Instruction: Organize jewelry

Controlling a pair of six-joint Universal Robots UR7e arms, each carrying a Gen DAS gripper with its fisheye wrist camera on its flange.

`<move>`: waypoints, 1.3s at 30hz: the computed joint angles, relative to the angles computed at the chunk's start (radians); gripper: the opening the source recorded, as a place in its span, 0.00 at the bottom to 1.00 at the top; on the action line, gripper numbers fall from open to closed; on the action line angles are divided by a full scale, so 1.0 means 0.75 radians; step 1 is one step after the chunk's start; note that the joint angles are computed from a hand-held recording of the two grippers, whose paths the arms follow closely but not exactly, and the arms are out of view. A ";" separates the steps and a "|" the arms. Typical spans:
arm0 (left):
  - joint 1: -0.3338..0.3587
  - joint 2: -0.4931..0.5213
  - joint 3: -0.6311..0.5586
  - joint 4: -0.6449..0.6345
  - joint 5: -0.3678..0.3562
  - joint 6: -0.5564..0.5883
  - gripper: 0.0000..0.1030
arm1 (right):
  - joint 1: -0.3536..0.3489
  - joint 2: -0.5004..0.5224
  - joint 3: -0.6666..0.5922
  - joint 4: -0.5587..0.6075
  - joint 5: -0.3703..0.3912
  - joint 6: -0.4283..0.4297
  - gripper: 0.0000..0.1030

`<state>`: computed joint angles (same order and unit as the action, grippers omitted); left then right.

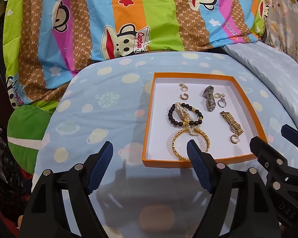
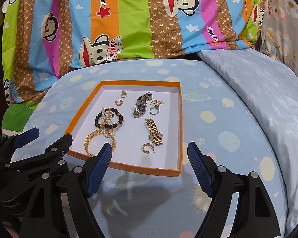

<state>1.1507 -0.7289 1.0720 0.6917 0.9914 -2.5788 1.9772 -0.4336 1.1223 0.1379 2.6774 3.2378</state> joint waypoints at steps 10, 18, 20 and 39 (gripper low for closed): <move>-0.001 0.028 -0.039 0.057 -0.015 -0.035 0.72 | -0.001 -0.001 0.009 -0.016 0.016 0.002 0.74; -0.005 0.028 -0.034 0.052 -0.021 -0.026 0.72 | 0.003 0.008 -0.006 0.008 0.024 0.022 0.74; -0.006 0.029 -0.034 0.053 -0.023 -0.027 0.72 | 0.003 0.008 -0.005 0.008 0.024 0.023 0.74; -0.008 0.028 -0.029 0.056 -0.024 -0.031 0.71 | 0.002 0.007 -0.004 0.007 0.023 0.023 0.74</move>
<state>1.1448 -0.7083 1.0500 0.7335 0.9732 -2.6017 1.9790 -0.4282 1.1193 0.1428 2.6948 3.2550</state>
